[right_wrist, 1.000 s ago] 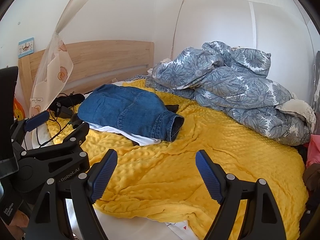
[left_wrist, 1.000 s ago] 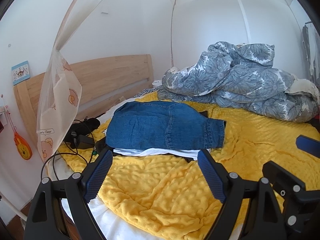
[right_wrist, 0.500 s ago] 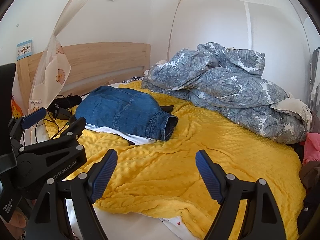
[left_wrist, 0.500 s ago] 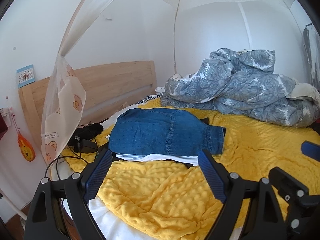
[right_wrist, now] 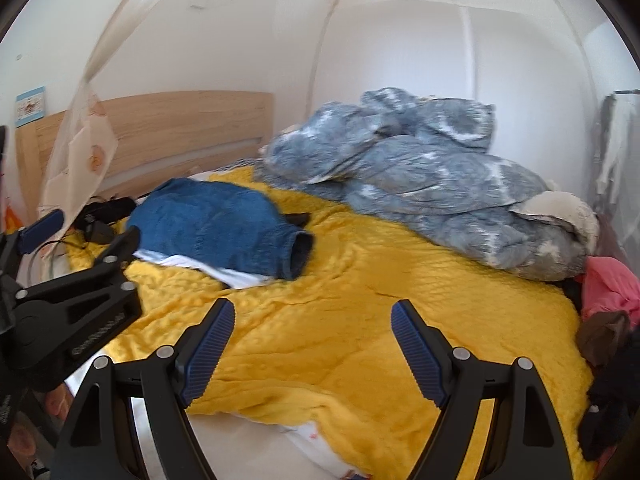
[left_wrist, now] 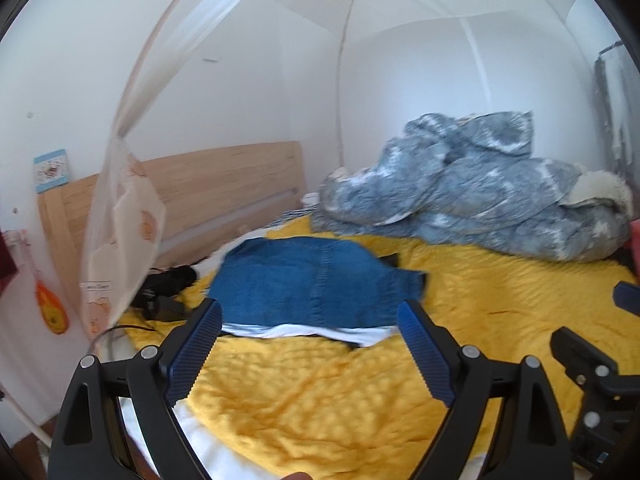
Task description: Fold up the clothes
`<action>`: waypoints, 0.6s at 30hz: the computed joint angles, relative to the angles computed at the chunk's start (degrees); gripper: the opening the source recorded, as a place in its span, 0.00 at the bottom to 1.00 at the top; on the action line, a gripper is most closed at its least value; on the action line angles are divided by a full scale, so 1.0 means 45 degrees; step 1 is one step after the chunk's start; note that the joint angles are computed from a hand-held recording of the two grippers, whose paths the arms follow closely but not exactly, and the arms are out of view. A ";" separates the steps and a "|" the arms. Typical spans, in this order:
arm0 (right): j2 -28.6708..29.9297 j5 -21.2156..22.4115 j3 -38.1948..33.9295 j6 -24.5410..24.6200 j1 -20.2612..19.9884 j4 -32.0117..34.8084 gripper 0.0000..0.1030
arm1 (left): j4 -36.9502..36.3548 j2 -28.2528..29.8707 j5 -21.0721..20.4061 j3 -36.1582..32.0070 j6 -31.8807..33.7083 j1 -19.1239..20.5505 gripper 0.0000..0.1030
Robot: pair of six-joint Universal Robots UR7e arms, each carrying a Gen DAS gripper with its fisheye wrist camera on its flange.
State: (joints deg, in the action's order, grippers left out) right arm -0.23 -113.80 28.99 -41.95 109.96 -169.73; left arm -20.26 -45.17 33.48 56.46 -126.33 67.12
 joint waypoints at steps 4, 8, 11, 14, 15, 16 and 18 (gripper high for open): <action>-0.0364 -0.0637 0.0540 -0.0009 -0.0136 -0.1125 0.85 | 0.1881 0.0703 0.0421 -0.1038 -0.1098 -0.0265 0.89; -0.0978 -0.1257 0.1490 -0.0103 -0.0270 -0.2551 0.86 | 0.3547 0.1415 0.0903 -0.1961 -0.2036 -0.0544 0.89; -0.1586 -0.1574 0.2393 0.0025 -0.0379 -0.3376 0.88 | 0.5112 0.1961 0.1321 -0.2772 -0.3243 -0.0727 0.89; -0.2314 -0.1793 0.3494 0.0453 -0.0476 -0.3951 0.90 | 0.6193 0.2280 0.1361 -0.3194 -0.4247 -0.0901 0.90; -0.2575 -0.1805 0.3923 0.0539 -0.0491 -0.4082 0.90 | 0.6100 0.2229 0.1296 -0.3011 -0.4294 -0.0959 0.90; -0.2840 -0.1765 0.4414 0.0514 -0.0489 -0.4309 0.90 | 0.5473 0.1997 0.0986 -0.2454 -0.3868 -0.1073 0.90; -0.3346 -0.1684 0.5337 0.0465 -0.0486 -0.4733 0.90 | 0.3364 0.1372 0.0136 -0.0985 -0.2626 -0.1317 0.91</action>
